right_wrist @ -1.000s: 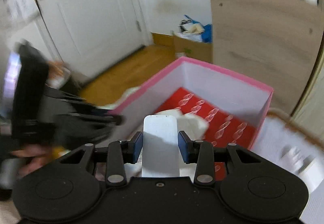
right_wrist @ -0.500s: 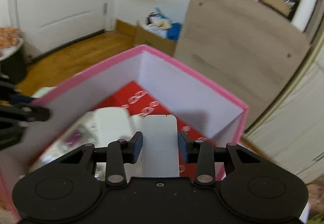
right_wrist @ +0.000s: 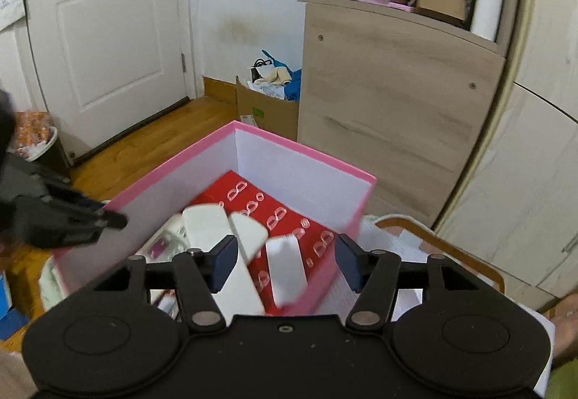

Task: Organize rigid objects
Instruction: 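Move the right gripper to the white square charger on the table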

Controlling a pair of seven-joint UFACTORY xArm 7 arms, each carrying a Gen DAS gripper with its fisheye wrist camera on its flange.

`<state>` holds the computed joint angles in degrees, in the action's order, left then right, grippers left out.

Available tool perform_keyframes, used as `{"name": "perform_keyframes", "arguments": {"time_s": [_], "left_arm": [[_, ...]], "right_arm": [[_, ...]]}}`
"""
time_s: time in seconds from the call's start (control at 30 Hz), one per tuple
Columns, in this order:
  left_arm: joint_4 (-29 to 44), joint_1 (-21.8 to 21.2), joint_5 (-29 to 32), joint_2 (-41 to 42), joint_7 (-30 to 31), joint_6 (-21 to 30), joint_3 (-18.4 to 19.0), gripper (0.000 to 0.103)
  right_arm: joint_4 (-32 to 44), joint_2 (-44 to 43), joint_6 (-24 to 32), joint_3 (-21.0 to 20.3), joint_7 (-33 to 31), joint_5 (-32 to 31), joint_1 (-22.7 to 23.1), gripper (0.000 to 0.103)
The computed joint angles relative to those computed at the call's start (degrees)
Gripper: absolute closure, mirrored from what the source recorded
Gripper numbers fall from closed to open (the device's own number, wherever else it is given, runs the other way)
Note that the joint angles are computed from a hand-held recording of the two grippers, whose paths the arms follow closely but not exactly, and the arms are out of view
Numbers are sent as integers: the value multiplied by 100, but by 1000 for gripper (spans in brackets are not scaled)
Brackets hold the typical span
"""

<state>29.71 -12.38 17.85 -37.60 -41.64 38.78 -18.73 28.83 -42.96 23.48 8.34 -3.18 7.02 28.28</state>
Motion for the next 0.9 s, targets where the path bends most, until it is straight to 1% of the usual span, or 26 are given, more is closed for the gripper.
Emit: {"name": "perform_keyframes", "arguments": {"time_s": [0.1, 0.17, 0.3, 0.4, 0.47, 0.57, 0.63, 0.7, 0.77, 0.83, 0.87, 0.9], "left_arm": [[48, -11, -4, 49, 45, 55, 16, 96], [53, -17, -39, 64, 33, 53, 47, 96], [71, -15, -116, 82, -9, 75, 75, 96], [108, 8, -59, 112, -74, 135, 3, 96], [118, -5, -51, 126, -107, 145, -1, 95], [95, -54, -90, 97, -118, 139, 40, 95], [89, -66, -98, 81, -106, 153, 53, 95], [90, -57, -72, 79, -96, 156, 45, 95], [102, -50, -73, 99, -86, 167, 54, 94], [164, -25, -69, 180, -117, 199, 31, 93], [202, 3, -23, 221, -155, 229, -14, 93], [230, 19, 21, 252, -191, 248, -48, 93]], "right_arm": [[-343, -757, 351, -313, -108, 126, 47, 38], [-578, -1285, 877, -622, -150, 280, -17, 36], [-1027, -1960, 1459, -1077, -45, 530, -619, 36], [-1217, -2089, 1643, -1639, -206, 839, -942, 36], [-1333, -2033, 1605, -1856, -473, 983, -1077, 36], [-1632, -1967, 1201, -1841, -1230, 884, -1134, 35], [-1770, -1855, 1114, -1924, -1764, 806, -1099, 35], [-1817, -1665, 1116, -1866, -2031, 809, -1112, 35], [-1925, -1544, 868, -1699, -2259, 770, -1121, 35], [-2038, -1431, 604, -1648, -2534, 692, -1128, 35], [-2044, -1295, 521, -1520, -2545, 621, -1180, 35], [-2048, -1257, 519, -1534, -2579, 617, -1193, 34]]}}
